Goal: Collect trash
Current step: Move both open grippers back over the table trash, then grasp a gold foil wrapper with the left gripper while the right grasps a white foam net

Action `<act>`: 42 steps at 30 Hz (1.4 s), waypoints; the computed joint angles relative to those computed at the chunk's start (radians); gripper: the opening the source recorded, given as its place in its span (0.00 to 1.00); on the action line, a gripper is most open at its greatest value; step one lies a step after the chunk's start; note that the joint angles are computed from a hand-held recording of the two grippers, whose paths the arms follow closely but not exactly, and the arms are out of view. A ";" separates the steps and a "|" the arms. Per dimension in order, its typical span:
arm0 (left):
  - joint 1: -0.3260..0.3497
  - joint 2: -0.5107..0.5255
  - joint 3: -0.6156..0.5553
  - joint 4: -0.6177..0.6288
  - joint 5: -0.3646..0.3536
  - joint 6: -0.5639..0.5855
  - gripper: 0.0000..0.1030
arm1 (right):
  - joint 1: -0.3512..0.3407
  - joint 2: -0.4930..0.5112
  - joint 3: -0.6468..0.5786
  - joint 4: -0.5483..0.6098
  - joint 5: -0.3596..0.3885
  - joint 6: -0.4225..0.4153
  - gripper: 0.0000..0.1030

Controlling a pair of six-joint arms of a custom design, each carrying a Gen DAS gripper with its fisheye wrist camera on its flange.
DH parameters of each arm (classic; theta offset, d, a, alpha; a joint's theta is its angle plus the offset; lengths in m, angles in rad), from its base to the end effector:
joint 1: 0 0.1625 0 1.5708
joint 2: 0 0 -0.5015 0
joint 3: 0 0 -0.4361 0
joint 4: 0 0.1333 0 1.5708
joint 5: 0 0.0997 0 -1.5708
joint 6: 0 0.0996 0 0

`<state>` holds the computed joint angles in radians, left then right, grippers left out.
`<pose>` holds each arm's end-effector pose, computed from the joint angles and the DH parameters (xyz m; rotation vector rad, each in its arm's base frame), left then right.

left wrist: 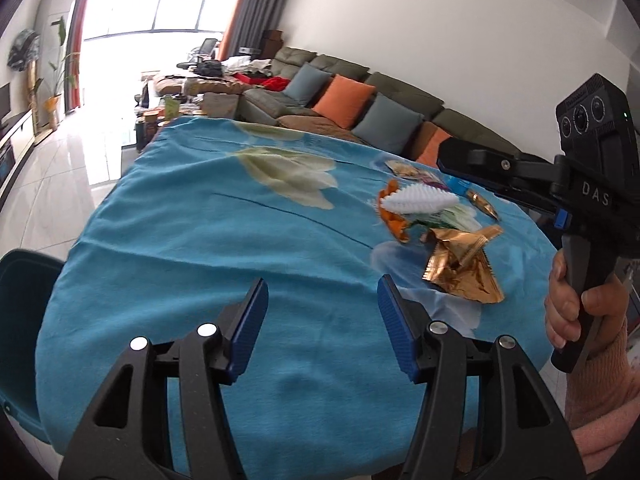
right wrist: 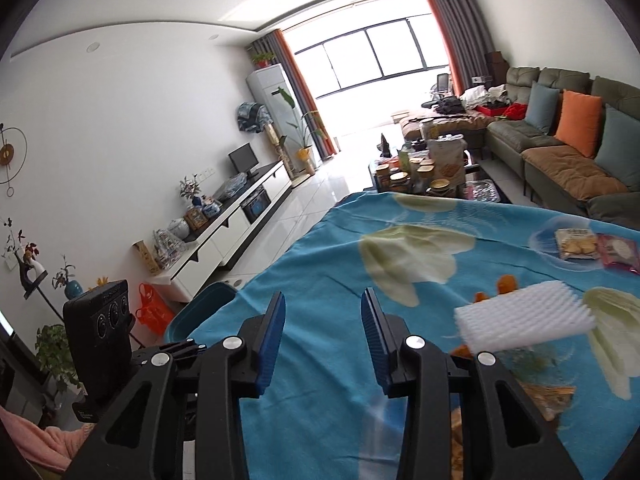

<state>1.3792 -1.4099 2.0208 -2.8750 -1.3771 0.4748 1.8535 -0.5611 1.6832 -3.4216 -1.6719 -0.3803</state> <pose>0.0399 -0.5952 0.3959 0.7959 2.5901 -0.9313 0.3287 -0.6898 0.0289 0.8654 -2.6813 1.0661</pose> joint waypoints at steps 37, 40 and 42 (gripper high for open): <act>-0.145 0.214 -0.054 0.064 -0.001 0.078 0.12 | -0.212 -0.055 0.013 0.030 0.078 0.300 0.39; -0.138 0.206 -0.054 0.063 -0.013 0.073 0.08 | -0.218 -0.055 0.008 0.038 0.108 0.314 0.28; -0.131 0.200 -0.055 0.061 -0.021 0.068 0.06 | -0.222 -0.057 0.009 0.037 0.123 0.323 0.20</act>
<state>1.2480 -1.2103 1.9655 -2.8141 -1.3983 0.5429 1.6314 -0.6179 1.6921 -3.3848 -1.5492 -0.0574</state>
